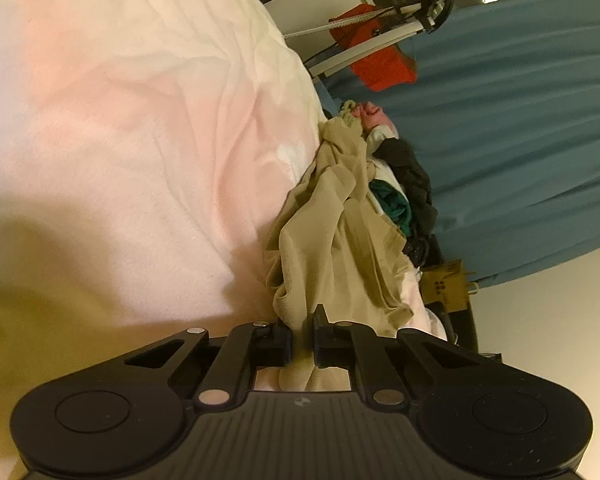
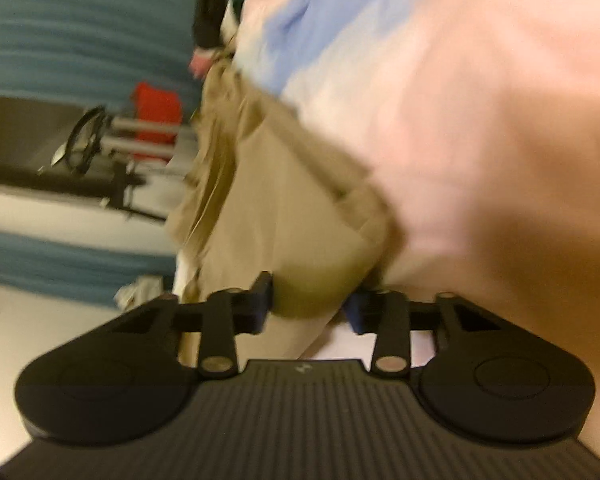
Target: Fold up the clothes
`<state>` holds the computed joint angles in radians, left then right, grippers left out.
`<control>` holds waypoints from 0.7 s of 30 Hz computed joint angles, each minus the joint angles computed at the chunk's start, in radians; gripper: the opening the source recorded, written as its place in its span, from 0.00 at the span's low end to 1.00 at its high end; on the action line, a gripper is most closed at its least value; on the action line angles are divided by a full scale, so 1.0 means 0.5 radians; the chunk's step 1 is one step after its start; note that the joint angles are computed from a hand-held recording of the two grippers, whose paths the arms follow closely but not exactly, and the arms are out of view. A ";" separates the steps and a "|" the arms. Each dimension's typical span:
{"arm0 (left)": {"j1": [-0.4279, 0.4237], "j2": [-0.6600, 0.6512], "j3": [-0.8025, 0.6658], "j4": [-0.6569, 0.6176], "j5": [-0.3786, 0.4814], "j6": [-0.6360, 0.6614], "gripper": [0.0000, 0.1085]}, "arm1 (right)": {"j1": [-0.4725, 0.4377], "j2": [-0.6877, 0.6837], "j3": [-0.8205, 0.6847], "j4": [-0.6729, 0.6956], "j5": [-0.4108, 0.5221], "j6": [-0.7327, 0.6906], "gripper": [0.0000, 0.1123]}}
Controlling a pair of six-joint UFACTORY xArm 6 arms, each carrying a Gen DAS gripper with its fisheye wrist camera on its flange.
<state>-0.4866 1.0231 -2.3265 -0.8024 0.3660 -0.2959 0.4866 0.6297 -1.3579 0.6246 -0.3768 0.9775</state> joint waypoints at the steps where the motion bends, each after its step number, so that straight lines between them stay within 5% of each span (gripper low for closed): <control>1: 0.000 0.008 -0.014 -0.009 -0.002 0.006 0.09 | 0.001 -0.004 -0.002 0.031 0.011 -0.041 0.21; 5: -0.007 0.004 -0.020 -0.118 -0.040 0.115 0.07 | 0.055 -0.016 -0.088 0.388 0.000 -0.498 0.12; 12: -0.062 -0.185 0.206 -0.269 -0.252 0.425 0.05 | 0.057 -0.131 0.040 0.229 -0.172 -0.500 0.11; 21: -0.168 -0.953 1.125 -1.314 -0.449 1.493 0.03 | 0.325 -0.491 0.365 0.630 -0.395 -0.996 0.10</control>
<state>-0.5706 0.5465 -1.7642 -1.4593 0.1413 0.4504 0.6490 0.3842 -1.1752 0.9396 -0.5745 0.4795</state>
